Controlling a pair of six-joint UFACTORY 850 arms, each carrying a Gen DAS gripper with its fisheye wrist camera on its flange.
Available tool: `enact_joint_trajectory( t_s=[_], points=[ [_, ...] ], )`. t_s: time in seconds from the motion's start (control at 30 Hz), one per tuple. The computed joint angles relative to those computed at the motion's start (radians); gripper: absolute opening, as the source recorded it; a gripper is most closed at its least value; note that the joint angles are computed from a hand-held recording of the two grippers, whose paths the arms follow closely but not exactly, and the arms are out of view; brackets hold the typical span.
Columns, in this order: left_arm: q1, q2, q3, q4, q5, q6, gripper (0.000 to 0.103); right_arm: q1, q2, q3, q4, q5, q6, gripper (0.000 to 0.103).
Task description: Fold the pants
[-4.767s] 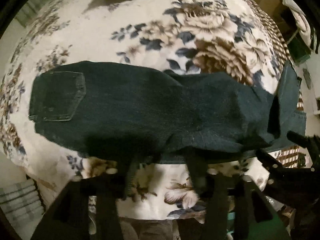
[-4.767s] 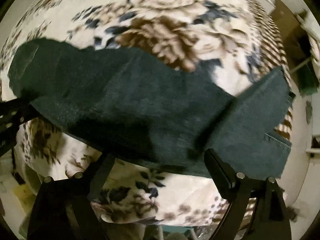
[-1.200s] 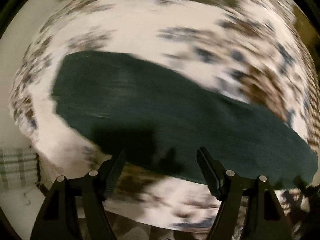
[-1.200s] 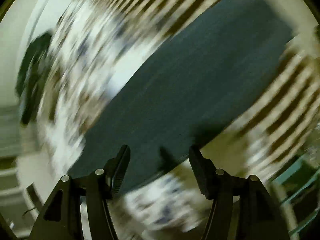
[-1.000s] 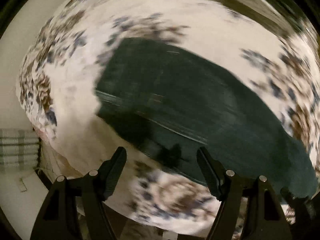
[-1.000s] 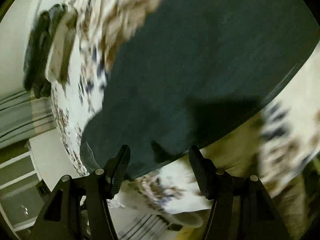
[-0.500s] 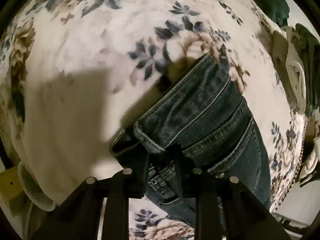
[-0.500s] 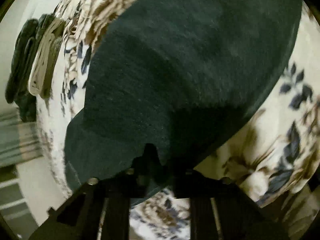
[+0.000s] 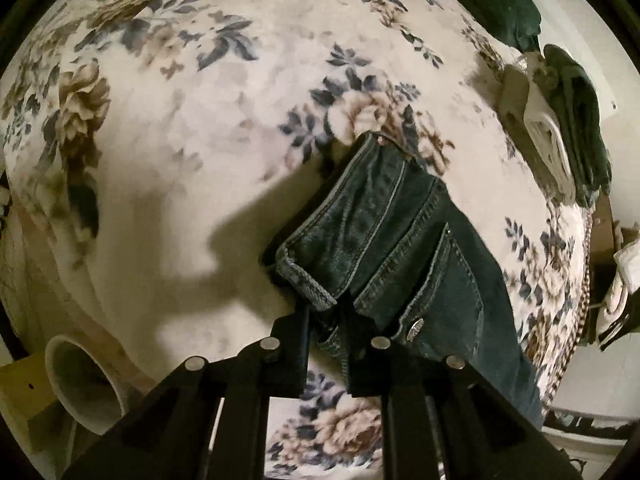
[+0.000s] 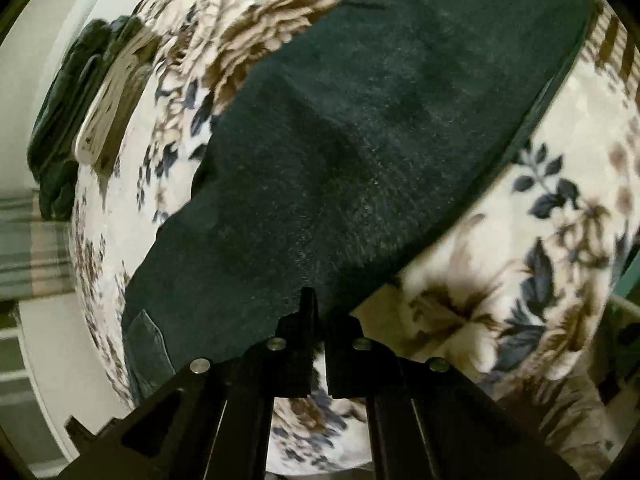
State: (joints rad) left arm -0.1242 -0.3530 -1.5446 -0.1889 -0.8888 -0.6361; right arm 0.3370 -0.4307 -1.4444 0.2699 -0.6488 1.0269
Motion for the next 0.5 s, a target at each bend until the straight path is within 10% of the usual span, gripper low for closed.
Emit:
enact_joint_trajectory(
  t_s=[0.2,0.37,0.5],
  points=[
    [0.01,-0.095,-0.026,-0.023,-0.091,0.026,0.017,-0.021,-0.062,-0.02,0.091,-0.089,-0.128,0.005],
    [-0.026,-0.129,-0.152,0.085,-0.229,0.022,0.036,-0.043,-0.127,-0.155,0.131,-0.271,-0.26,0.069],
    [-0.088,-0.165,-0.266,0.217,-0.294,0.022,0.062,-0.037,-0.232,-0.396,0.138,-0.42,-0.403,0.069]
  ],
)
